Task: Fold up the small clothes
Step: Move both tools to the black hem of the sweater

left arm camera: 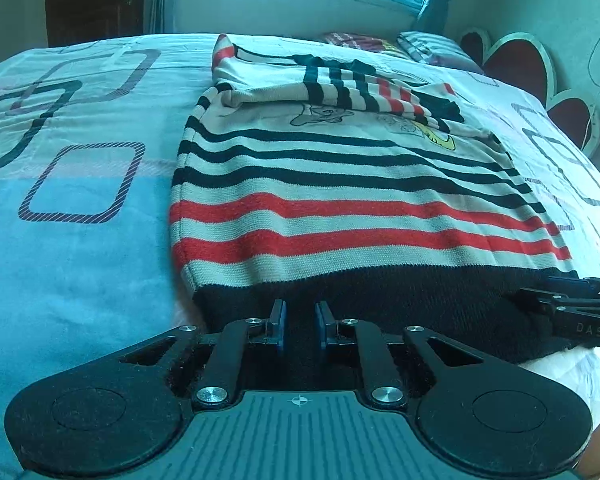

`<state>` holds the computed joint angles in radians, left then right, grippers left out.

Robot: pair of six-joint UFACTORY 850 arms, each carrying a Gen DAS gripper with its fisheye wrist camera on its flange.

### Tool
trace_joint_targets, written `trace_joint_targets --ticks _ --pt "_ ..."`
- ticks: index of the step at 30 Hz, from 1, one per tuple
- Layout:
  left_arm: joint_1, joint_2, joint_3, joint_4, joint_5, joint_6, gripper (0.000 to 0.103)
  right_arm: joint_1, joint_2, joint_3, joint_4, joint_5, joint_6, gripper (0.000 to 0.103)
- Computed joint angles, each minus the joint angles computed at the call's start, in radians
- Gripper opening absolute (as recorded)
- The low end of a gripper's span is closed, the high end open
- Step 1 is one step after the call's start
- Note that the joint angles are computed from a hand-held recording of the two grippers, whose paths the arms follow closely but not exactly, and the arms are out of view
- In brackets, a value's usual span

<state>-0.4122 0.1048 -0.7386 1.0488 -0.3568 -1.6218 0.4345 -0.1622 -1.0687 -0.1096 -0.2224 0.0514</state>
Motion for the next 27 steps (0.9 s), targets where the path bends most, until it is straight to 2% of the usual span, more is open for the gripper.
trace_joint_targets --ticks 5,8,10,11,12,13,15,17,19,20,21,23,24,27 --pt "0.003 0.027 0.011 -0.098 -0.010 0.085 0.016 -0.009 0.018 0.013 0.010 -0.009 0.016 0.055" --pt "-0.001 0.038 0.015 -0.122 -0.026 0.112 0.018 -0.015 0.027 0.018 -0.013 -0.015 0.057 0.065" --pt "-0.010 0.047 0.019 -0.106 -0.046 0.094 0.052 -0.023 0.036 0.023 0.011 -0.016 0.049 0.065" --pt "-0.016 0.058 0.028 -0.057 -0.044 0.040 0.082 -0.026 0.039 0.024 0.027 -0.017 0.042 0.065" --pt "-0.038 0.067 0.035 0.027 -0.083 -0.056 0.098 -0.029 0.042 0.024 0.039 -0.016 0.040 0.066" --pt "-0.064 0.074 0.039 0.105 -0.135 -0.132 0.100 -0.030 0.046 0.027 0.040 -0.010 0.049 0.066" --pt "-0.070 0.077 0.043 0.158 -0.132 -0.157 0.100 -0.029 0.049 0.029 0.081 -0.002 0.011 0.067" --pt "-0.055 0.082 0.043 0.113 -0.100 -0.119 0.100 -0.026 0.050 0.028 0.178 -0.002 -0.089 0.066" --pt "-0.043 0.092 0.053 0.091 -0.075 -0.120 0.099 -0.019 0.054 0.032 0.259 -0.003 -0.174 0.058" --pt "-0.039 0.098 0.060 0.084 -0.065 -0.123 0.098 -0.016 0.056 0.036 0.312 -0.004 -0.231 0.050" --pt "-0.038 0.102 0.066 0.079 -0.057 -0.126 0.083 -0.012 0.056 0.037 0.328 -0.009 -0.255 0.044" --pt "-0.016 0.091 0.069 -0.036 -0.010 -0.019 0.062 0.001 0.043 0.034 0.236 -0.027 -0.182 0.037" --pt "-0.001 0.090 0.080 -0.080 0.024 0.006 0.057 0.003 0.041 0.041 0.210 -0.019 -0.162 0.037" --pt "-0.004 0.102 0.100 -0.038 0.040 -0.048 0.057 -0.003 0.048 0.050 0.247 -0.013 -0.195 0.037"
